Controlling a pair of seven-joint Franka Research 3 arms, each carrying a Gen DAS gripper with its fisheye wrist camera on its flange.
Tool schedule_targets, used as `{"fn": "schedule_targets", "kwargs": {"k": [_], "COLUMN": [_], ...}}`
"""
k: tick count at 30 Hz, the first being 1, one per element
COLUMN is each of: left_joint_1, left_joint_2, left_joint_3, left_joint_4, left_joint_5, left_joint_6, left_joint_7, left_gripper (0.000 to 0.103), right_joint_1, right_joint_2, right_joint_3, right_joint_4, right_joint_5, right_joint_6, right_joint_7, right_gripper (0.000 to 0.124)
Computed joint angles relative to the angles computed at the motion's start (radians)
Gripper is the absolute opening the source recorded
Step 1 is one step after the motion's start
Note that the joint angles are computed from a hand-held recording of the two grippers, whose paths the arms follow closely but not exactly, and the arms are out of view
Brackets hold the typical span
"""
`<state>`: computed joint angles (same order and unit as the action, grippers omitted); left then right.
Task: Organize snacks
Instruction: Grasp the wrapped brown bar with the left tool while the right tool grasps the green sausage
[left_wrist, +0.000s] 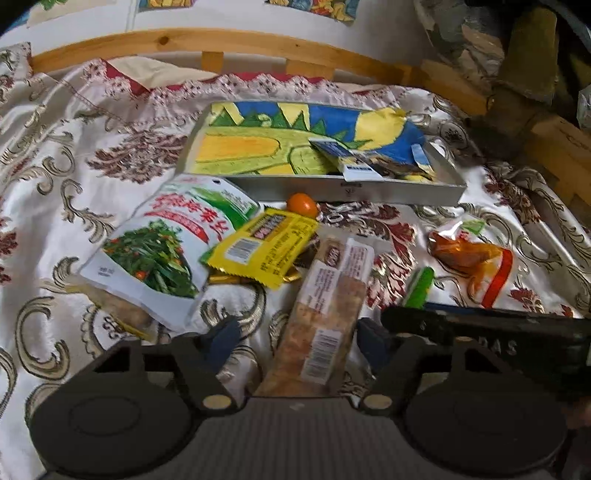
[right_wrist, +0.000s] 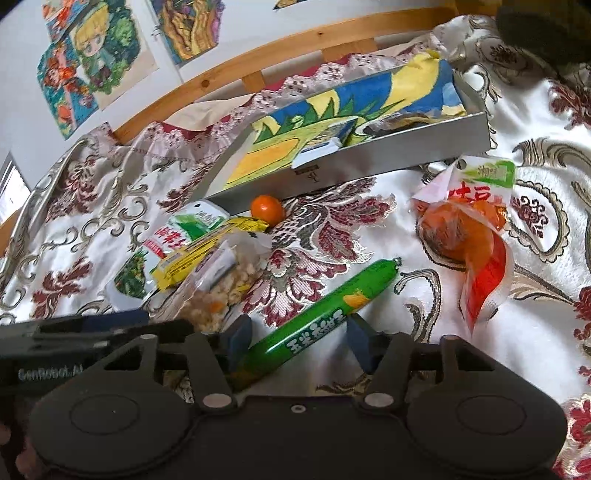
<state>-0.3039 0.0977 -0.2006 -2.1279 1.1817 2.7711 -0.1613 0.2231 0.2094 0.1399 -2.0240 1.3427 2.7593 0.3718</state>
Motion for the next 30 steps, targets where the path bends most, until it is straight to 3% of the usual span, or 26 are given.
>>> {"fn": "schedule_targets", "kwargs": {"k": [2,9,16,20,24,30], "left_joint_1": [0.012,0.004,-0.001,0.003,0.005,0.0], "left_joint_2": [0.006,-0.001,-0.002,-0.009,-0.023,-0.039], "left_joint_3": [0.001,-0.007,0.005,0.002,-0.011,-0.032], "left_joint_4": [-0.005,-0.013,-0.024,-0.033,-0.049,-0.064], "left_joint_5": [-0.044,-0.23,-0.22,-0.255,-0.345,-0.493], "left_joint_6": [0.06,0.043,0.056,0.067,0.067,0.067], "left_joint_7": [0.04,0.162,0.089,0.093,0.117,0.19], "left_gripper": [0.053,0.044,0.043,0.042,0.042,0.04], "right_joint_1": [0.0,-0.002,0.009,0.009,-0.003,-0.018], "right_joint_2": [0.002,-0.007,0.008,0.005,-0.006,-0.049], "right_joint_3": [-0.001,-0.007,0.006,0.011,-0.004,-0.035], "right_joint_4": [0.003,-0.005,0.0,-0.004,-0.003,-0.015], "right_joint_5": [-0.003,-0.038,-0.077,-0.071,-0.099,-0.215], "right_joint_6": [-0.001,-0.022,0.022,0.036,-0.016,-0.1], "right_joint_7": [0.019,0.073,0.065,0.062,0.162,0.301], "right_gripper": [0.051,0.05,0.056,0.051,0.039,0.036]}}
